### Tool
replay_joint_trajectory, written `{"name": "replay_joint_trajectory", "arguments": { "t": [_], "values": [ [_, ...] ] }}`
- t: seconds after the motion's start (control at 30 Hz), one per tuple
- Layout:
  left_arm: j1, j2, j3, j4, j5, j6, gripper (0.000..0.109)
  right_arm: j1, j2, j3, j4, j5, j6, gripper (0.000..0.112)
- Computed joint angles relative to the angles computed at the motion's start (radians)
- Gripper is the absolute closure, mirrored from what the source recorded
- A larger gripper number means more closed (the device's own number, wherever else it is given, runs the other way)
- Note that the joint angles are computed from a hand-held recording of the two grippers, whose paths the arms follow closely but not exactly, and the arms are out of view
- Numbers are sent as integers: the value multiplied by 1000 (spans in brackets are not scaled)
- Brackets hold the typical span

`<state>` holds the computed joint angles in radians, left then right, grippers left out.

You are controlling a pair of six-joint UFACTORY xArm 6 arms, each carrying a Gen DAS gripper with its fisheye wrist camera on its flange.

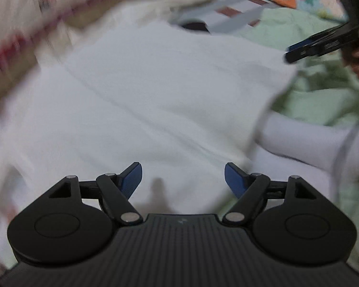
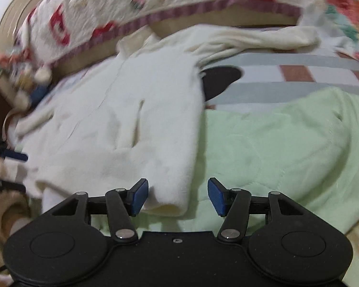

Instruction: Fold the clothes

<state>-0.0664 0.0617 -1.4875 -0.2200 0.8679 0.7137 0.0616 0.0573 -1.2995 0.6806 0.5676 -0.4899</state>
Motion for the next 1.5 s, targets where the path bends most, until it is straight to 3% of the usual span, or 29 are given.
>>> {"name": "replay_joint_trajectory", "arguments": {
  "t": [0.07,0.1,0.13,0.17,0.2,0.23,0.37,0.4,0.47,0.53,0.63,0.8,0.93,1.03,1.1,1.17,1.3,1.43,1.5],
  "values": [
    [-9,25,-10,46,-72,-39,33,32,-25,62,125,-121,-102,48],
    [-10,49,-43,71,-66,-85,33,39,-18,63,184,-119,-150,49],
    [-5,71,-75,67,-59,-109,33,35,-17,53,228,-92,-192,62],
    [3,80,-100,21,-38,-120,33,39,-17,52,275,-89,-236,93],
    [12,82,-114,-29,-20,-116,33,41,-17,50,322,-85,-280,98],
    [15,74,-102,-59,-36,-109,33,44,-17,48,368,-80,-324,98],
    [2,-25,61,-214,-273,104,33,35,-12,-1,591,-78,-427,99],
    [5,-27,57,-238,-269,115,33,30,-4,-28,622,-73,-431,99],
    [21,-15,8,-303,-171,115,32,23,18,-87,651,-61,-426,99],
    [30,-6,-21,-353,-83,133,32,23,46,-150,642,-53,-407,99],
    [9,-21,9,-332,-42,174,31,52,111,-258,556,-78,-340,99],
    [-63,-103,166,-212,-213,246,31,87,185,-371,461,-143,-262,99],
    [-39,-91,130,-175,-117,182,31,95,215,-427,390,-180,-208,99],
    [-50,-86,143,17,-154,45,30,98,222,-438,312,-201,-141,99],
    [-49,-49,118,182,-184,-97,37,100,222,-436,264,-212,-111,100],
    [-27,-18,74,237,-197,-193,49,98,221,-428,221,-220,-80,100],
    [24,35,-32,304,-235,-365,54,88,223,-412,99,-228,24,100],
    [61,74,-107,355,-239,-373,48,88,231,-408,95,-228,50,100],
    [62,76,-114,376,-203,-353,46,97,236,-405,29,-255,95,100]
  ]
}}
